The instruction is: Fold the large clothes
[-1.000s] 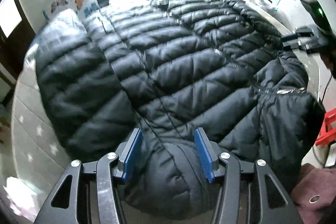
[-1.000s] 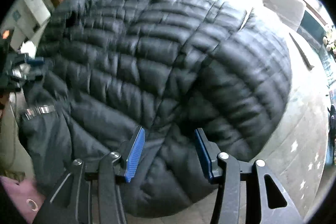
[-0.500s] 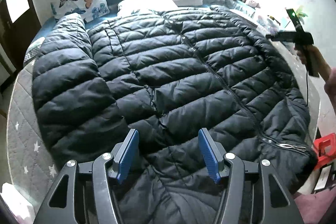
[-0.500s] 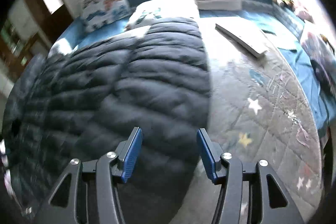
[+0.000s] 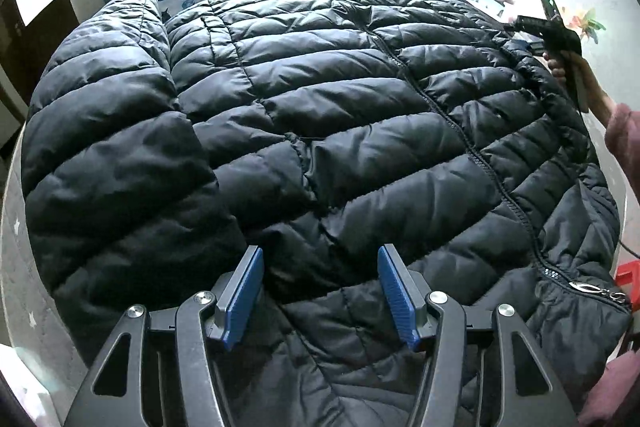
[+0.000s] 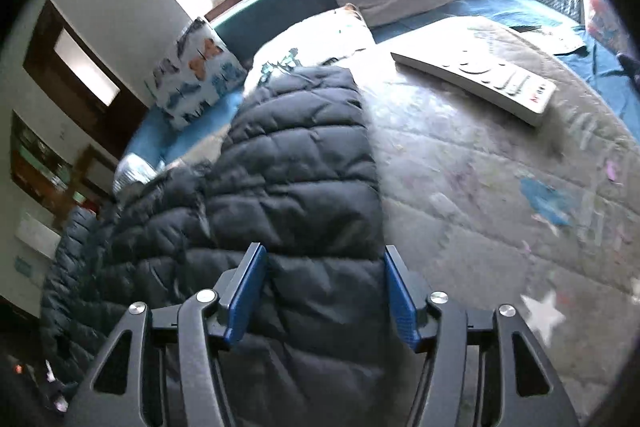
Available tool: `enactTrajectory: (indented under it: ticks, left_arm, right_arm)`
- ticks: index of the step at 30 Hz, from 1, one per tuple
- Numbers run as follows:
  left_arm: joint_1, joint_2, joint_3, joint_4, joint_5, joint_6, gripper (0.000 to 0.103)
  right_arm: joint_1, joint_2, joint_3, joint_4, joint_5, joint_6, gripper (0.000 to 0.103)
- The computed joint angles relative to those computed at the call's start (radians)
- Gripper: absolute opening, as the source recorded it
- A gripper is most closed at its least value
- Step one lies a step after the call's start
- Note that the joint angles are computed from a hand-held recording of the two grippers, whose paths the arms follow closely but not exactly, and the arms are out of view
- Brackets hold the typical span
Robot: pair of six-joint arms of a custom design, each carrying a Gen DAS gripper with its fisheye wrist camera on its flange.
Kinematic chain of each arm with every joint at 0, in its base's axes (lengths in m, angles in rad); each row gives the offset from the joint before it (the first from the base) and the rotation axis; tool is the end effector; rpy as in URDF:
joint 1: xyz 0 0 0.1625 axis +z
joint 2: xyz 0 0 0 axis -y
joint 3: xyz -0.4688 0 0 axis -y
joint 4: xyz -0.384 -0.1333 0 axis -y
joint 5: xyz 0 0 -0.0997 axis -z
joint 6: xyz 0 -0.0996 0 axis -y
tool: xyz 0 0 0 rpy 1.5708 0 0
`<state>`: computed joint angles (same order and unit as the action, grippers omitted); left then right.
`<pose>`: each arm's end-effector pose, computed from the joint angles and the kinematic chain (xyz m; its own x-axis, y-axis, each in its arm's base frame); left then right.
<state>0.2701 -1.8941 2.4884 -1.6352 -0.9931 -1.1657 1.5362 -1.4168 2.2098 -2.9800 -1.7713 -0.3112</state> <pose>-0.1553 -0.2377 0.2696 -0.7475 0.1356 -0.6502 0.3668 0.9004 -0.2339 0.0968 -0.4828 0.3301 -0.9372 -0.1080 0.3317 -0.2718 0.8220 -0.5004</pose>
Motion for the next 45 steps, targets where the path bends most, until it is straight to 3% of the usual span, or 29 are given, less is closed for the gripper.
enactTrajectory:
  ticks: [1,2,3,6,12,15,18,20,22,26,28,29,30,32,36,39,42,45]
  left_arm:
    - [0.002,0.003,-0.001,0.000,0.000,0.001,0.063]
    - [0.002,0.005,-0.002,0.000,-0.001,0.000,0.063]
    - [0.002,0.007,-0.001,0.000,0.001,-0.002,0.063]
    - [-0.003,0.011,-0.001,0.005,0.004,-0.008,0.063]
    - [-0.018,0.006,0.005,0.012,0.009,-0.014,0.063]
    - [-0.028,-0.001,0.013,0.013,0.014,-0.020,0.063]
    - [-0.034,-0.005,0.015,0.018,0.013,-0.031,0.063]
    - [-0.037,-0.011,0.007,0.029,0.007,-0.043,0.063]
    - [-0.053,-0.035,-0.006,0.052,-0.001,-0.066,0.063]
    - [-0.129,-0.098,-0.067,0.201,0.030,-0.172,0.063]
    - [-0.155,-0.125,-0.115,0.296,0.063,-0.230,0.063]
    - [-0.154,-0.136,-0.138,0.334,0.080,-0.250,0.065]
    - [-0.141,-0.146,-0.168,0.377,0.101,-0.271,0.069]
    - [-0.097,-0.153,-0.213,0.423,0.138,-0.283,0.070]
    - [0.072,-0.154,-0.297,0.420,0.247,-0.214,0.070]
    - [0.251,-0.156,-0.319,0.206,0.282,-0.026,0.070]
    - [0.435,-0.095,-0.352,0.067,0.324,0.125,0.070]
    - [0.608,-0.052,-0.353,-0.170,0.272,0.305,0.070]
  right_arm:
    - [0.000,0.000,0.000,0.001,0.007,0.001,0.064]
    - [0.004,0.001,0.001,-0.008,0.000,0.004,0.051]
    - [0.017,0.006,0.005,-0.028,-0.026,-0.003,0.028]
    - [0.060,0.009,0.009,-0.079,-0.121,-0.014,0.013]
    - [0.115,-0.078,0.065,-0.259,-0.229,-0.074,0.009]
    - [0.104,-0.111,0.112,-0.372,-0.249,-0.137,0.009]
    - [0.061,-0.088,0.102,-0.301,-0.377,-0.085,0.010]
    - [0.007,-0.108,0.095,-0.178,-0.360,-0.034,0.010]
    - [-0.003,-0.129,0.100,-0.156,-0.357,-0.019,0.012]
    - [0.100,-0.110,0.103,-0.262,-0.508,-0.107,0.014]
    - [0.143,-0.117,0.108,-0.268,-0.497,-0.162,0.016]
    - [0.151,-0.126,0.109,-0.245,-0.475,-0.165,0.022]
    - [0.165,-0.146,0.110,-0.183,-0.444,-0.152,0.036]
    - [0.167,-0.162,0.124,-0.126,-0.377,-0.147,0.059]
    - [0.162,-0.131,0.156,-0.081,-0.343,-0.188,0.061]
    - [0.165,-0.065,0.168,-0.094,-0.388,-0.163,0.061]
    - [0.139,-0.036,0.175,-0.138,-0.377,-0.163,0.062]
    - [0.136,-0.045,0.179,-0.138,-0.366,-0.160,0.063]
